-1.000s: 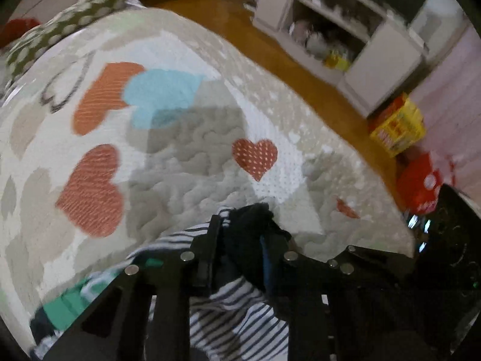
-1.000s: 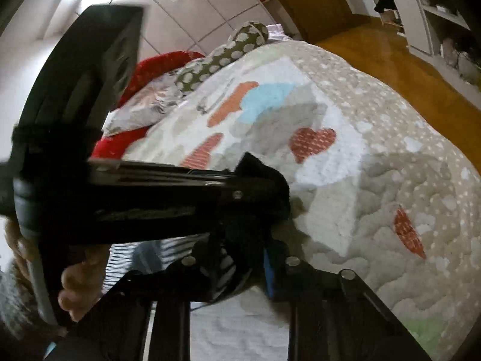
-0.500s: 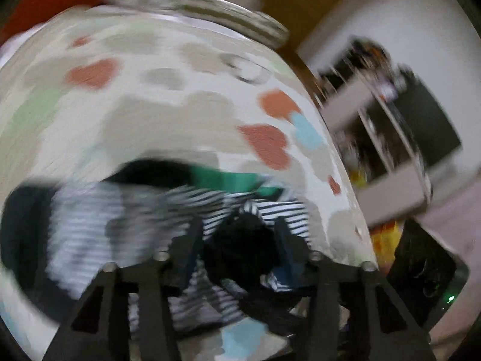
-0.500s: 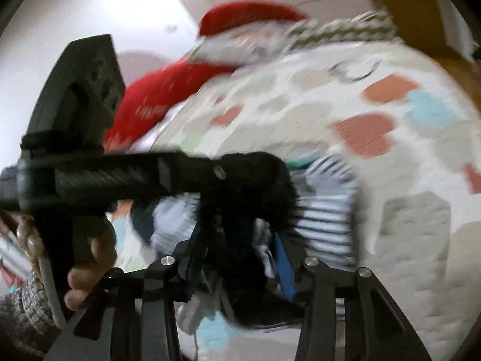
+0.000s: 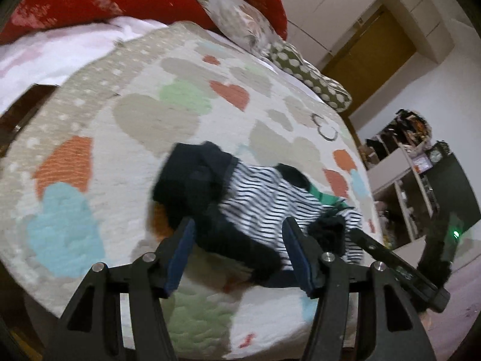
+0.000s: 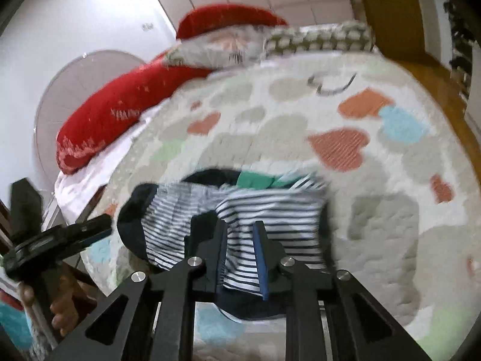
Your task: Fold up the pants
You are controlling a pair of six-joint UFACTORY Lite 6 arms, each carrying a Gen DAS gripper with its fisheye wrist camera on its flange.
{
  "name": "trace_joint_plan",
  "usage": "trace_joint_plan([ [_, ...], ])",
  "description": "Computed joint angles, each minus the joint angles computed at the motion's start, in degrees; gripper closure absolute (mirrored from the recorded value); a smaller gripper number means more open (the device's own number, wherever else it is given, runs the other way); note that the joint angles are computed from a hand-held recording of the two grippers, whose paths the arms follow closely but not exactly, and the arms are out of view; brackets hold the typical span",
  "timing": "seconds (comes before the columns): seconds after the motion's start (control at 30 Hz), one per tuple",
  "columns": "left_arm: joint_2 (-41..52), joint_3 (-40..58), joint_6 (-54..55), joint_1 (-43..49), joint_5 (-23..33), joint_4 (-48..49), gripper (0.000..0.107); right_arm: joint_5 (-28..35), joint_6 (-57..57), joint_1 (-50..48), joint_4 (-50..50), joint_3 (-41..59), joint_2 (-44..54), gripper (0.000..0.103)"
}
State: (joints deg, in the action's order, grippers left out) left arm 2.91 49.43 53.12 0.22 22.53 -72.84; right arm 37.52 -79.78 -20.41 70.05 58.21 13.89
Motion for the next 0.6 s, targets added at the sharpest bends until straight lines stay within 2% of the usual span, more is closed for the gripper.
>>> trace_joint_plan([
  [0.07, -0.28, -0.65, -0.42, 0.80, -1.79, 0.35, 0.048, -3.58, 0.72, 4.47, 0.05, 1.49, 3.11, 0.084],
  [0.17, 1.49, -0.75, 1.17, 4.30, -0.39, -0.99, 0.048, -8.98, 4.51, 10.64, -2.33, 4.51, 9.71, 0.084],
  [0.23, 2.92, -0.85, 2.65, 6.83, 0.99, -2.43, 0.047, -12.39, 0.58, 12.39, 3.25, 4.01, 11.56, 0.083],
  [0.33, 7.28, 0.57, 4.29, 8.90, 1.81, -6.03, 0.044, -12.18, -1.34, 11.74, 5.43, 3.02, 10.97, 0.082],
  [0.43, 13.41, 3.09, 5.58, 9.61, 2.38, -9.00, 0.043, -11.27, 4.49, 11.49, -0.50, 4.67, 11.05, 0.081],
  [0.47, 15.05, 3.85, 5.92, 9.35, 1.86, -8.85, 0.052, -11.10, 7.87, 11.54, -3.53, 4.87, 10.29, 0.080],
  [0.5, 15.65, 4.00, 6.36, 8.70, -0.05, -8.63, 0.070, -10.61, 11.22, 11.37, -6.37, 4.77, 8.79, 0.080],
  [0.57, 15.21, 3.51, 6.04, 7.40, -4.53, -7.44, 0.094, -10.70, 12.36, 11.40, -7.12, 2.61, 4.36, 0.080],
  [0.6, 15.31, 3.12, 8.24, 8.18, -3.72, -9.48, 0.094, -11.56, 13.28, 12.04, -8.17, 1.29, 1.25, 0.080],
])
